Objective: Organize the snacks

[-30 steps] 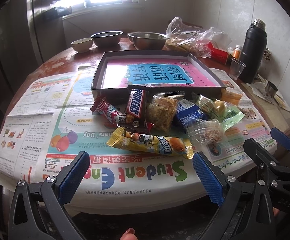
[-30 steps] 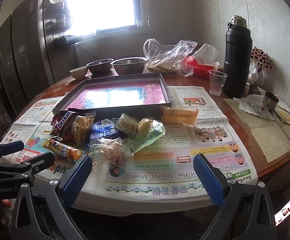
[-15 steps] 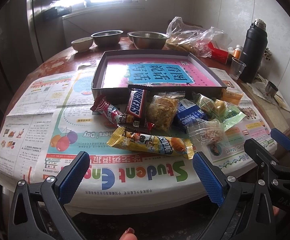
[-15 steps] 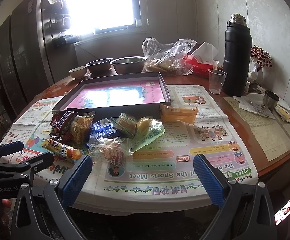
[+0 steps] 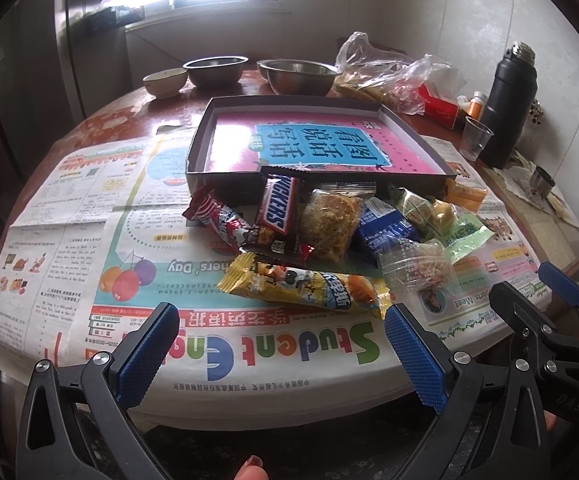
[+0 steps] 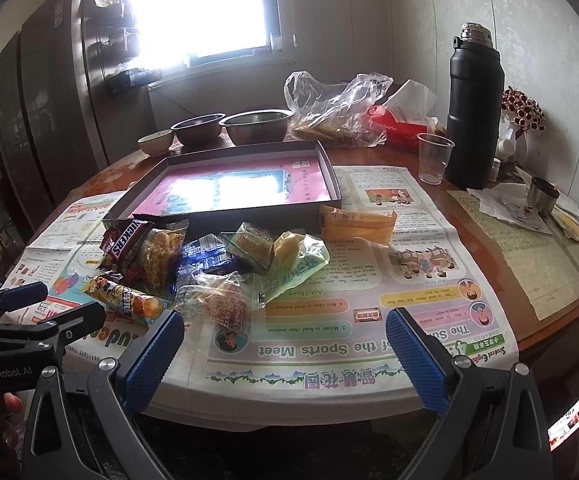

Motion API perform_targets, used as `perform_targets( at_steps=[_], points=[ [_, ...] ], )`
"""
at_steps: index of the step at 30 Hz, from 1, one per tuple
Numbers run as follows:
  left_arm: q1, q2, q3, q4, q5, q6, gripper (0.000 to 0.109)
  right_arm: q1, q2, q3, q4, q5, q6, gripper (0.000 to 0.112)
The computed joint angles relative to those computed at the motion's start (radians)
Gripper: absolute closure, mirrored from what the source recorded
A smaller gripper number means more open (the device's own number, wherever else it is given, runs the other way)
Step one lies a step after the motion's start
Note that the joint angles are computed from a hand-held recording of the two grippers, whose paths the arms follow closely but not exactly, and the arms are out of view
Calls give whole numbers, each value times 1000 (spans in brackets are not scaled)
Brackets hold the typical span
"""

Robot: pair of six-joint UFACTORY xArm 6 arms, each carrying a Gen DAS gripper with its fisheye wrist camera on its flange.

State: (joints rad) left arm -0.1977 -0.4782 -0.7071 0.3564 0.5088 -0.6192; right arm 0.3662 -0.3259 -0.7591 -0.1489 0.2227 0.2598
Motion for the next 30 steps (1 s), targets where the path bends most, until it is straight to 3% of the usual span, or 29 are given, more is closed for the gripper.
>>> perform_targets(
  at_steps=[9, 21, 26, 30],
  points=[
    [53, -1, 8, -180, -8, 116, 6, 6, 6, -2, 41, 3, -34, 11],
    [33, 62, -35, -389, 24, 258, 6, 6, 25, -11, 118, 13, -88, 11],
    [36, 102, -66, -457, 38, 268, 6, 24, 45, -28, 265, 18, -225, 11],
    [44, 125, -85, -484, 46, 254, 6, 40, 72, -50, 308, 27, -282, 11]
  ],
)
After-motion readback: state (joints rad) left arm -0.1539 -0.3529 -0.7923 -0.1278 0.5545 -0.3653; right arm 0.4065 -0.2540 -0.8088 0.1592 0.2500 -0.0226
